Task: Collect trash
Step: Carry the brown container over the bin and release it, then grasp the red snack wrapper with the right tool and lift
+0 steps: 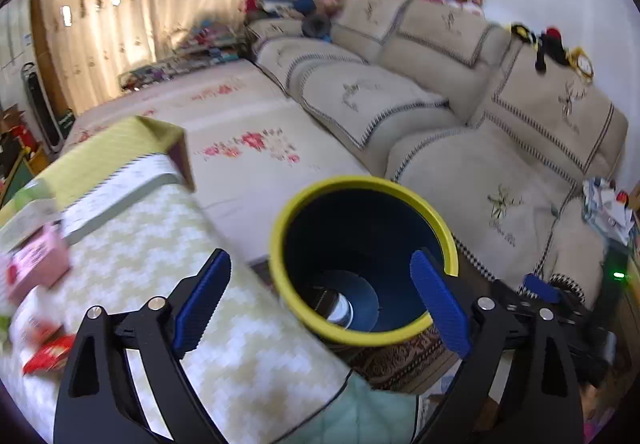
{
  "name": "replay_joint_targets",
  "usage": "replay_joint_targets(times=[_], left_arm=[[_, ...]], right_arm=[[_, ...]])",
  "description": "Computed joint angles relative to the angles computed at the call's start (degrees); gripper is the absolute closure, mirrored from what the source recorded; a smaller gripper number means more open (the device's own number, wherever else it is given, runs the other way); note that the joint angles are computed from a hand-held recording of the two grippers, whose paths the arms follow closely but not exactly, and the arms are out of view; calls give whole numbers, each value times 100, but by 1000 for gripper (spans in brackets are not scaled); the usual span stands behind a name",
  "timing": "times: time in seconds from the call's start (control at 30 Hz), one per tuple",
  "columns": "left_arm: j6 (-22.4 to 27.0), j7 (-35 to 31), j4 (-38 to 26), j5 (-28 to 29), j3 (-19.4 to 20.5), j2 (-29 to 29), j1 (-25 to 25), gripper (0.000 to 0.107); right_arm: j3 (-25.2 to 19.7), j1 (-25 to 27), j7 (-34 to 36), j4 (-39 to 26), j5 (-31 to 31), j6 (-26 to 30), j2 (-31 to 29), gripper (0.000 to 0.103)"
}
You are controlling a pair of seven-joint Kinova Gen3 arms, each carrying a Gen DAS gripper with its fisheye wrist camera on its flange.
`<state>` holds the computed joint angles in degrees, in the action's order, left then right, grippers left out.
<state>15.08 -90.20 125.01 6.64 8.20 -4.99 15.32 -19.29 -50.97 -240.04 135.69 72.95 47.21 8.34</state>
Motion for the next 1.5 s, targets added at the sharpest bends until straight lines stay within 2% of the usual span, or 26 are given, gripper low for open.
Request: replay_joint_targets(times=[0.1,0.17,0.23,0.3,0.43,0.57,0.63,0.73,0.8,0.87,0.97,1.03,1.13,1.2,1.27,1.4,1.5], left_arm=[[165,-257,363,271,-233,-796,-137,14],[287,-56,565,-13,-642,-1327,39,14],[720,137,655,-478,-1171,-1858,253,13],[966,171,781,-723,-1509,-2329,244,13],[1517,-40,1017,-1118,-1899,-3271,-439,13],[1876,-412,1149,-1402,-2577,-3953,-973,13],[2002,-644,1161,-1522,-3003,-4218,-1155,13],[2011,-801,1191,-1744,-3515,-4390,-1279,13],[2003,-995,1189,-1776,-3913,-4455,-1285,13],[1999,-1157,1174,-1771,-4174,-4422,-1336,13],[1926,-1253,1239,-1729,-4337,-4416,-1322,13],[1841,-1306,1312,-1734,-4438,-4415,-1331,13],[1832,-1242,1328,-1728,-4477,-4352,-1319,13],[1799,-1296,1347,-1673,-4502,-4279,-1358,13],[1716,-1391,1371,-1613,-4568,-4193,-1349,13],[1568,-1520,1433,-1500,-4651,-4074,-1322,13],[1536,-1499,1428,-1471,-4617,-3967,-1290,13]], right_arm=[[-22,-47,207,-225,98,-64,124,13],[-26,-109,422,-434,164,-101,220,13],[-26,-189,597,-600,219,-130,285,13],[-25,-285,807,-815,273,-145,386,13],[28,-441,1348,-1287,374,-331,578,13],[100,-660,1988,-1874,415,-520,840,13],[159,-718,2347,-2167,467,-799,952,13],[257,-967,3010,-2682,291,-789,1160,13],[594,-1240,3476,-2982,161,-1044,1267,13],[729,-1315,3942,-3248,-52,-1237,1383,16],[495,-1082,4642,-3765,-265,-1240,1679,22],[37,-728,5108,-4166,-291,-1067,1968,27],[-382,-397,5807,-4585,-467,-901,2265,29],[-445,-328,6273,-4817,-669,-839,2430,31],[-198,-441,6739,-4996,-986,-939,2530,32],[696,-883,7541,-5147,-1847,-1355,2565,41],[856,-929,7787,-5182,-2005,-1562,2591,44]])
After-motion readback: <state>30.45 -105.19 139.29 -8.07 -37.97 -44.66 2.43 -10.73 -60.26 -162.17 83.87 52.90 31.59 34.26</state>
